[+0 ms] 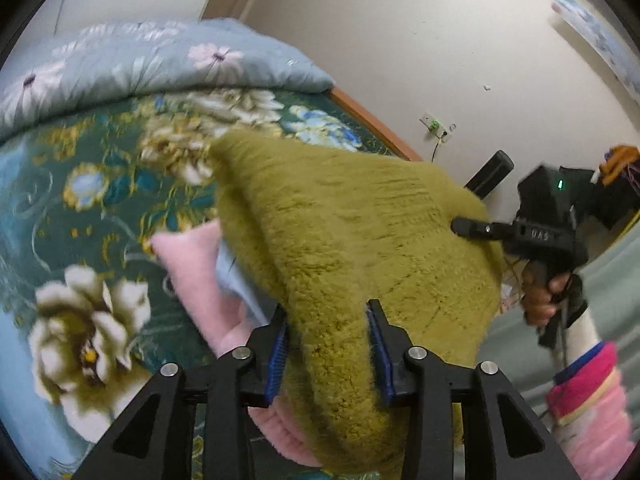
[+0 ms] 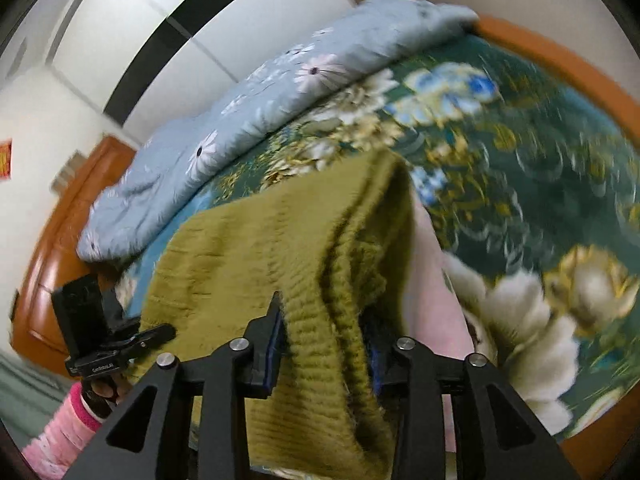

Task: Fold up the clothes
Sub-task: 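Lower the folded sweater onto the pink clothes stack and open both grippers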

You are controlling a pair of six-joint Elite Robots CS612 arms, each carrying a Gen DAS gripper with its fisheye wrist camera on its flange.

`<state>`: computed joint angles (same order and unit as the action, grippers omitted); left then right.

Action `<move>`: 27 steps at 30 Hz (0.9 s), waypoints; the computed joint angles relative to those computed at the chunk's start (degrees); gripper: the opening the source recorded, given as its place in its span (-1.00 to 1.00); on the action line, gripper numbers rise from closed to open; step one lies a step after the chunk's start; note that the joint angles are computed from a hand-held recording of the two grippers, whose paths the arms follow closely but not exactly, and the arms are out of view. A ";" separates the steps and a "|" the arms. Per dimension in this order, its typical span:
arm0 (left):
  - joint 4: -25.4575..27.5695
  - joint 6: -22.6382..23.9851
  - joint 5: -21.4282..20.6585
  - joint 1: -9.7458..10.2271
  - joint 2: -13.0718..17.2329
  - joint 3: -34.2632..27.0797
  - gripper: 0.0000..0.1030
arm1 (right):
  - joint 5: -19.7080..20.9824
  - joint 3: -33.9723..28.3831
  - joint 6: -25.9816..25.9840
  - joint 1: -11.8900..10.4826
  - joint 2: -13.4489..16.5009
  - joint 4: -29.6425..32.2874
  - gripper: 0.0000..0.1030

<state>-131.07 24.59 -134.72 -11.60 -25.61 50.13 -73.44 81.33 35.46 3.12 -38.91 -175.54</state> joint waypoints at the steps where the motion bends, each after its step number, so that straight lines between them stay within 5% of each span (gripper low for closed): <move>1: -0.76 0.53 0.90 -0.10 -0.16 0.57 -0.17 | 0.54 0.50 1.12 -0.16 0.35 -1.40 -0.26; 7: -3.14 0.91 4.33 -0.89 -1.49 3.22 -0.06 | -1.92 1.23 5.08 0.11 1.22 -3.01 -0.24; 12: -4.62 2.04 4.54 -0.52 -3.21 4.82 -0.03 | -9.00 1.27 0.52 1.96 -1.31 0.81 -0.15; 16: -14.45 -1.91 5.34 0.10 -4.92 8.04 0.07 | -15.08 3.42 -2.02 3.25 -3.63 -0.58 -0.14; 19: -20.47 -3.63 4.68 0.25 -6.22 10.55 0.08 | -23.23 4.59 -2.63 4.71 -5.26 -0.02 -0.14; 27: -25.43 7.00 6.75 -1.74 -10.24 19.02 0.14 | -29.88 0.23 -12.00 9.78 -3.04 1.49 -0.14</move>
